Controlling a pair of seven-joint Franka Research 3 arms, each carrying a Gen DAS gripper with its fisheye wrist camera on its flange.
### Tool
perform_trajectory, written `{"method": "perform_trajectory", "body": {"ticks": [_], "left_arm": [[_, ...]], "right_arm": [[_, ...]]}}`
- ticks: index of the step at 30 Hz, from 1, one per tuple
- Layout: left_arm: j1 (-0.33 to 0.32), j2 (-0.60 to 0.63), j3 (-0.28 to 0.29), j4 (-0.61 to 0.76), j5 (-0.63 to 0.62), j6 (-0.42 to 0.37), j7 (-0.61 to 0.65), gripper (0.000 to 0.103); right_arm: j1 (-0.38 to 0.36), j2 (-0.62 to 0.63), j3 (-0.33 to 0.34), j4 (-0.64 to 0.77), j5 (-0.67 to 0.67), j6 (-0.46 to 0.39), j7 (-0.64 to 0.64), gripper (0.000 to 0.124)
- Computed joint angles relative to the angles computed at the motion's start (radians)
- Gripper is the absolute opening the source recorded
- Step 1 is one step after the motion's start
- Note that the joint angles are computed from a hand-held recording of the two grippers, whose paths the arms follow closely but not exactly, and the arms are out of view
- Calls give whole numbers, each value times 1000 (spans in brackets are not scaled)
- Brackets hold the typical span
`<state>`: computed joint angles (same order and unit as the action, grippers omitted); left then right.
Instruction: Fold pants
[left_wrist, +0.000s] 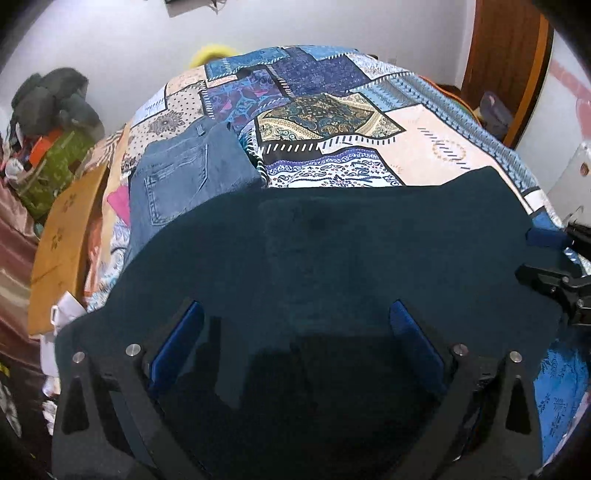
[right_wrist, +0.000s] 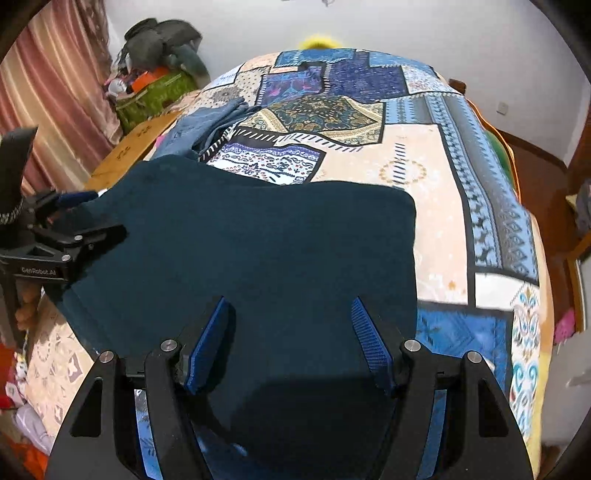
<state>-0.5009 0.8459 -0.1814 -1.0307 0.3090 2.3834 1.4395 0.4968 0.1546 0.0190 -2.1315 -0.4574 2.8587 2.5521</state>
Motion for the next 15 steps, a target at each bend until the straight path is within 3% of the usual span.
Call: {"method": "perform_trajectory", "body": {"ticks": [10,15], "left_arm": [[40,-126,-12,-214,12,127,-29,103],[62,-205,-18,-327,22,189,-72,102]], "right_arm": [[-9,-67,22,-65,-79,-10,132,65],[-26,-96,54,-64,-111,-74,172,68]]}}
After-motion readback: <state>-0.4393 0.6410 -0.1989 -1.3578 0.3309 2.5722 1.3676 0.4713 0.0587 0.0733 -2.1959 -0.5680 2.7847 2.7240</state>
